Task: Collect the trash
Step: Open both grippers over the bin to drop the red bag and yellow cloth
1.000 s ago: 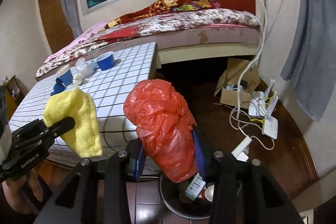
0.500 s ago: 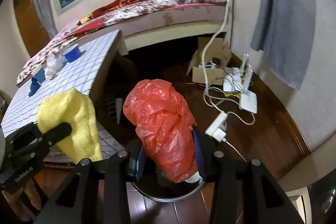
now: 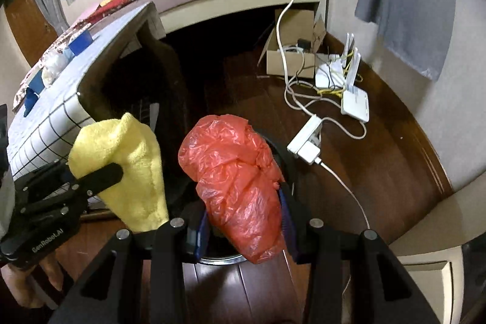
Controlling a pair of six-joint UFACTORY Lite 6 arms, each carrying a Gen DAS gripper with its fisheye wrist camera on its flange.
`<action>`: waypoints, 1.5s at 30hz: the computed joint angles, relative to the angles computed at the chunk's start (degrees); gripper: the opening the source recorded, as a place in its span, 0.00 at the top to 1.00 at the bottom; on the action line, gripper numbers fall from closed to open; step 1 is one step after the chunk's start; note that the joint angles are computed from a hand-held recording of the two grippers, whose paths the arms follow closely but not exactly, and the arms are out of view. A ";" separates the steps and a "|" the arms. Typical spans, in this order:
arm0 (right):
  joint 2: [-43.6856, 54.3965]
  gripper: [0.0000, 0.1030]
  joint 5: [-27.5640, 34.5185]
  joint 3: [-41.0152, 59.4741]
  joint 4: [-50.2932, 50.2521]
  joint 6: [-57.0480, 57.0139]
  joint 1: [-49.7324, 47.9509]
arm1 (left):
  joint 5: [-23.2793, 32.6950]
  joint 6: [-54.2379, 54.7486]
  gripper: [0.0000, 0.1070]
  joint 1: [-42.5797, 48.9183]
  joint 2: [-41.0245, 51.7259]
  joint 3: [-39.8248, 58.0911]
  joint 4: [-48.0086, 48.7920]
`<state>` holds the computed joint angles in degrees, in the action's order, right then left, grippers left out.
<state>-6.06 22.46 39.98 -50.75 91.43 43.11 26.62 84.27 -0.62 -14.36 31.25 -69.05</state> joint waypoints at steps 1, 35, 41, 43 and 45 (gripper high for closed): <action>1.14 0.59 -0.63 0.36 -0.04 -0.13 -0.40 | -0.27 1.44 0.70 0.20 1.37 0.21 -0.96; 21.94 0.01 2.82 13.12 2.17 -6.99 -2.05 | -10.93 13.31 0.05 2.55 11.65 1.65 -11.99; 19.11 0.01 5.64 12.52 1.58 -6.59 0.33 | -10.19 7.63 0.05 3.81 7.71 0.59 -6.24; 18.03 0.01 6.36 11.98 1.48 -6.08 1.26 | -10.24 6.06 0.05 3.85 6.20 -0.09 -4.79; 17.15 0.01 7.08 11.61 1.14 -5.45 2.16 | -10.41 4.00 0.05 3.65 4.63 -0.68 -2.97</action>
<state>11.09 29.54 51.58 -49.61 85.99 45.27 16.21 88.28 3.03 -9.73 30.57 -72.02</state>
